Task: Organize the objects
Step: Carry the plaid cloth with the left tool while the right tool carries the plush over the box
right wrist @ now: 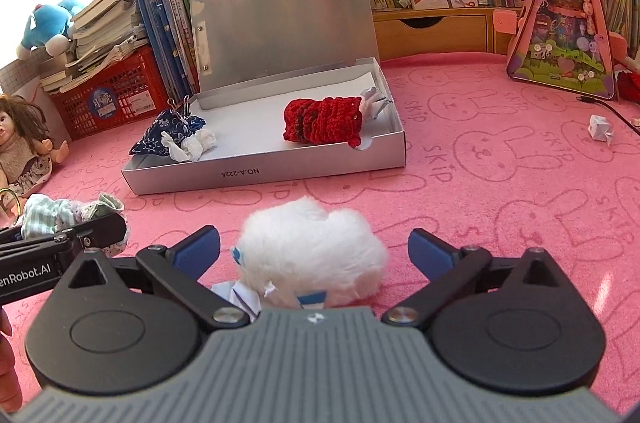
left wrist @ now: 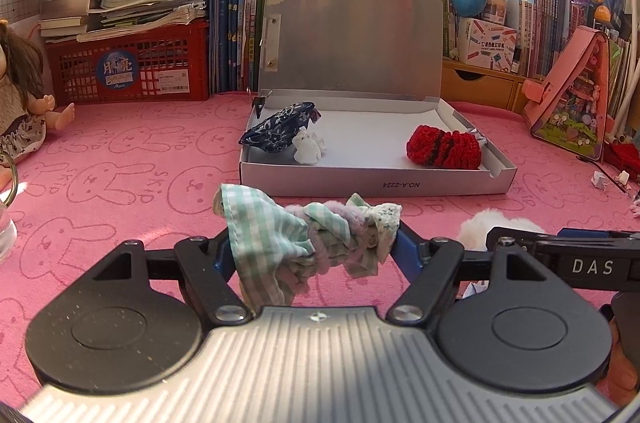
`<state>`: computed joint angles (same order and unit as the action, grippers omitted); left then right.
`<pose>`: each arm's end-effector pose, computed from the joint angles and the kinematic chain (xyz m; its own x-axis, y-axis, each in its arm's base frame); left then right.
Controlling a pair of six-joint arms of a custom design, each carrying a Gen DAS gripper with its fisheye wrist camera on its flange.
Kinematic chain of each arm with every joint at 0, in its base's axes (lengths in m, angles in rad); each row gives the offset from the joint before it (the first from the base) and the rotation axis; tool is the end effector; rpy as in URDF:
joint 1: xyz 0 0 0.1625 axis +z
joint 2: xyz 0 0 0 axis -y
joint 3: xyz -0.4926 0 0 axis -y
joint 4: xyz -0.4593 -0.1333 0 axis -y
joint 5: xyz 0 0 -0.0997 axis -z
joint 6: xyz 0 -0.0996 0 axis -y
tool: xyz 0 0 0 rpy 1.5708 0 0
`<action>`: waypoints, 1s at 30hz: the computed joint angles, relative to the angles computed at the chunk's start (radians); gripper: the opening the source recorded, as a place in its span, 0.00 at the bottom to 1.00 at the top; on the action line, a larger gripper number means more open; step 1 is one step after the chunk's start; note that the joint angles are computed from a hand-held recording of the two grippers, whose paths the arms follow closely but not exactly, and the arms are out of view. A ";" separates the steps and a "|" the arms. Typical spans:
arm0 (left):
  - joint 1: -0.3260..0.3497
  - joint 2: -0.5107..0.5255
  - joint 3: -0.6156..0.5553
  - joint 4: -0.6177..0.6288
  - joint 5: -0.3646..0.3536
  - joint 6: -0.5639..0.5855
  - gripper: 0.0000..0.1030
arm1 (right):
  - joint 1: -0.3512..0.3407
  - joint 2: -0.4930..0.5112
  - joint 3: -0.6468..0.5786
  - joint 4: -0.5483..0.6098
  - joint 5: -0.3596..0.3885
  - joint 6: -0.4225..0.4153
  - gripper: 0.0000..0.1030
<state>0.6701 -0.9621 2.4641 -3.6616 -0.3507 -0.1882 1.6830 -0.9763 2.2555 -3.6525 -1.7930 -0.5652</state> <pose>-0.1845 -0.4356 0.1353 -0.7331 -0.1503 -0.6633 0.5239 0.4971 -0.6917 0.1719 -0.5312 0.1349 -0.7919 -0.3291 0.5145 -0.5943 0.6090 -0.5252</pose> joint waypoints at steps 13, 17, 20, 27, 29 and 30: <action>0.012 0.009 -0.008 -0.026 -0.008 0.027 0.76 | 0.031 0.023 -0.046 0.103 -0.102 0.055 0.81; 0.018 0.014 -0.011 -0.041 -0.011 0.039 0.76 | 0.025 0.009 -0.045 0.124 -0.081 0.058 0.78; 0.020 0.014 -0.012 -0.043 -0.012 0.045 0.76 | 0.025 0.004 -0.045 0.127 -0.075 0.055 0.78; 0.040 0.012 -0.038 -0.074 -0.025 0.111 0.76 | 0.034 -0.009 -0.064 0.134 -0.054 0.046 0.78; 0.046 0.010 -0.050 -0.088 -0.035 0.140 0.76 | 0.037 -0.012 -0.073 0.139 -0.048 0.043 0.78; 0.051 0.006 -0.058 -0.094 -0.042 0.152 0.76 | 0.038 -0.013 -0.079 0.142 -0.043 0.038 0.78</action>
<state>0.7208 -0.9556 2.4065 -3.7553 -0.3929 -0.0360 1.7212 -0.9895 2.1762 -3.5102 -1.8361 -0.5270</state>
